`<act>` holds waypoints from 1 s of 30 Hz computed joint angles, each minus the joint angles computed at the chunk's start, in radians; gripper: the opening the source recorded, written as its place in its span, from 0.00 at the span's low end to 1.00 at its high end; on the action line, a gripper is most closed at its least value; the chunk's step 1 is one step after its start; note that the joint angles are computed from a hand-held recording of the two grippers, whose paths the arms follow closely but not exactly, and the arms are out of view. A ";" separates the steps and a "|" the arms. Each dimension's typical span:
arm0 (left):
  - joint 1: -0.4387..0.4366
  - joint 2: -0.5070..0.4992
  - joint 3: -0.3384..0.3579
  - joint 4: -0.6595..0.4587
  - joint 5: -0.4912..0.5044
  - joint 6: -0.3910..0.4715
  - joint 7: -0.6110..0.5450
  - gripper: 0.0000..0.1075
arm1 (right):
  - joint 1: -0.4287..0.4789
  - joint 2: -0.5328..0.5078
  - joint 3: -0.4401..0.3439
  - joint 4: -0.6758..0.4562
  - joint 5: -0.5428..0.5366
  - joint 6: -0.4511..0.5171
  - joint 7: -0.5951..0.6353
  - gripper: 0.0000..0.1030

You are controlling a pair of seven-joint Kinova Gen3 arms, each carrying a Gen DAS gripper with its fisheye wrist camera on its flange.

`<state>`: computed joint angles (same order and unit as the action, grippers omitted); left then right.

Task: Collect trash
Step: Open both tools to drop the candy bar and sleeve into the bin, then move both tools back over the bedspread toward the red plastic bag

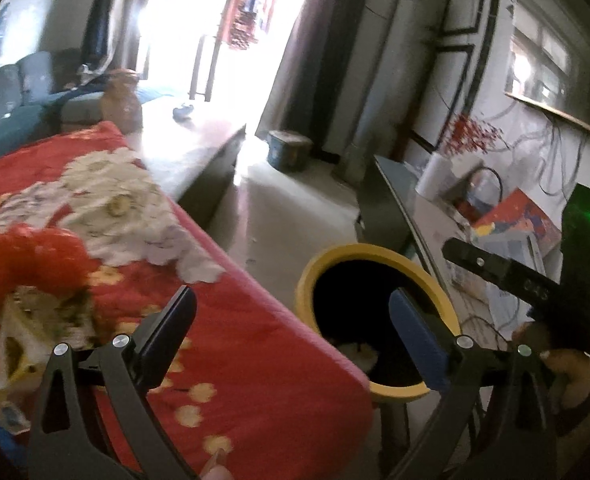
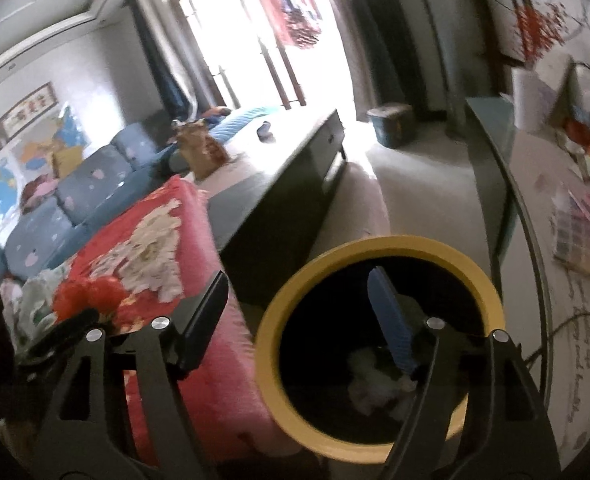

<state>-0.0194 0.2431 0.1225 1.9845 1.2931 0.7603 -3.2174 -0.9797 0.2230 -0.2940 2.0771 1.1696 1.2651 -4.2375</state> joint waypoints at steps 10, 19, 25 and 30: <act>-0.081 -0.041 -0.059 0.007 0.049 0.030 -0.017 0.88 | -0.012 0.025 0.006 -0.082 0.046 -0.019 0.145 0.66; -0.135 -0.058 -0.099 0.016 0.086 0.048 -0.045 0.88 | -0.031 0.067 0.028 -0.187 0.052 -0.036 0.322 0.69; -0.171 -0.065 -0.123 0.020 0.107 0.051 -0.050 0.88 | -0.042 0.093 0.053 -0.256 0.055 -0.072 0.425 0.70; -0.207 -0.057 -0.142 0.014 0.122 0.049 -0.037 0.88 | -0.047 0.115 0.073 -0.310 0.065 -0.119 0.510 0.70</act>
<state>-0.2267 0.1860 -0.0193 1.9981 1.4149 0.8090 -3.2544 -1.0265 0.3381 -0.2213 1.7670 1.2346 1.1464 -3.7278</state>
